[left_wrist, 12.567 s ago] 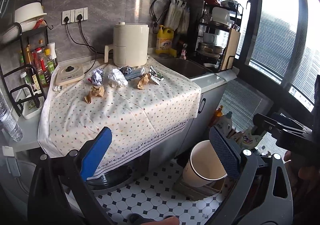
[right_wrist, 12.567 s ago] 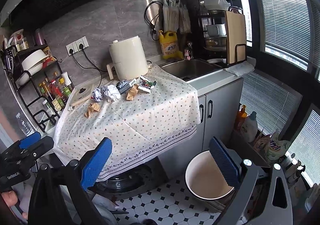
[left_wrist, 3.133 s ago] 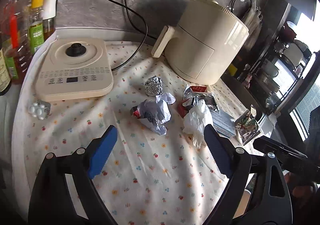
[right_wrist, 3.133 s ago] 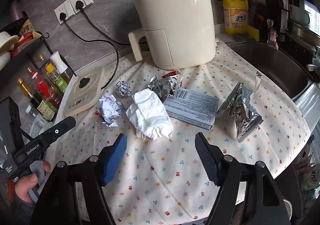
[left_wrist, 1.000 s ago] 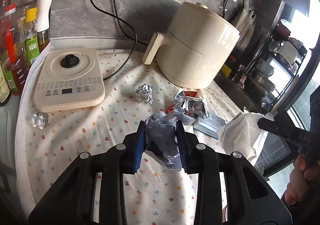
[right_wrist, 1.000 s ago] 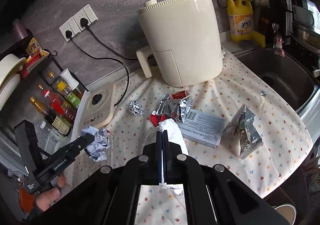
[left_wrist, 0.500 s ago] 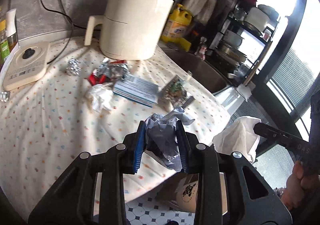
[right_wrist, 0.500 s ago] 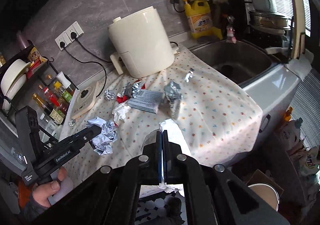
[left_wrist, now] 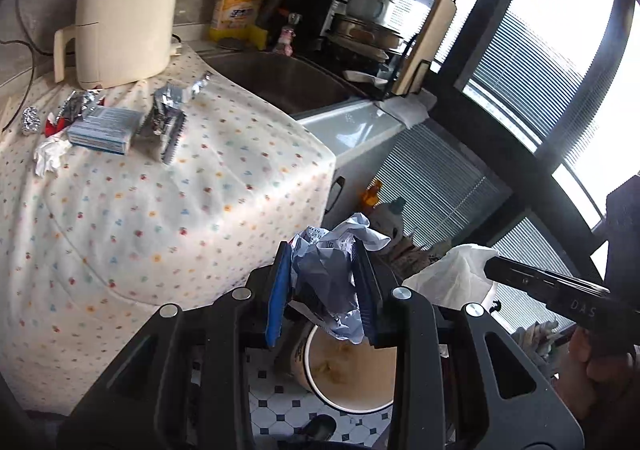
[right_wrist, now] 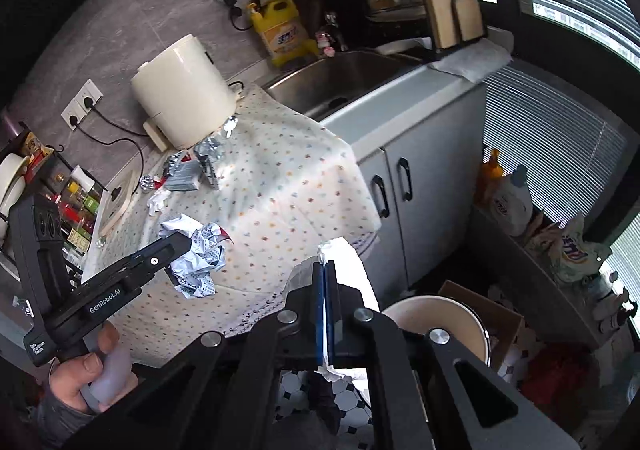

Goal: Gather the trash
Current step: 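Carry the wrapper and tissue over the white bucket and release both, then move both tools back toward the counter trash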

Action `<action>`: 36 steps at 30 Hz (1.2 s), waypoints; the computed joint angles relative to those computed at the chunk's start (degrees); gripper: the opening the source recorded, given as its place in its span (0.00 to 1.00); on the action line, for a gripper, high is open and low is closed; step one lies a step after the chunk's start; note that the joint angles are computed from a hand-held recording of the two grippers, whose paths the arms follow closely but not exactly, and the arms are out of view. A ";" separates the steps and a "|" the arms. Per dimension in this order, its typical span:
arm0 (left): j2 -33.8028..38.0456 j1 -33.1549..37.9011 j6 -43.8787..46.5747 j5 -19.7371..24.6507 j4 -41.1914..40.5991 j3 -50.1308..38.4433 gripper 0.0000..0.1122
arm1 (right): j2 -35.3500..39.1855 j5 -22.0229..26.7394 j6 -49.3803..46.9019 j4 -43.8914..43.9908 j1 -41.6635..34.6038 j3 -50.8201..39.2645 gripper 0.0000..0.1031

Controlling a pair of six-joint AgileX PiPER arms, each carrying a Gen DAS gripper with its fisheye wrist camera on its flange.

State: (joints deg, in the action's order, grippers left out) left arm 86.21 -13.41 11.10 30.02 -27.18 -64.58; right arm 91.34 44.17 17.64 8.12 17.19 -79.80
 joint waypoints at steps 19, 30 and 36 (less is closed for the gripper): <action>5.08 -16.01 -26.24 -6.23 17.81 3.77 0.27 | 1.56 -5.32 -18.02 10.87 -11.62 17.36 0.49; 8.96 -16.72 -19.12 -6.63 10.41 3.57 0.28 | -1.91 -4.52 -16.54 7.47 -15.64 19.73 0.50; 12.63 -17.22 -6.67 -5.02 -0.73 1.37 0.39 | -5.75 -4.05 -12.99 4.09 -16.86 21.90 0.53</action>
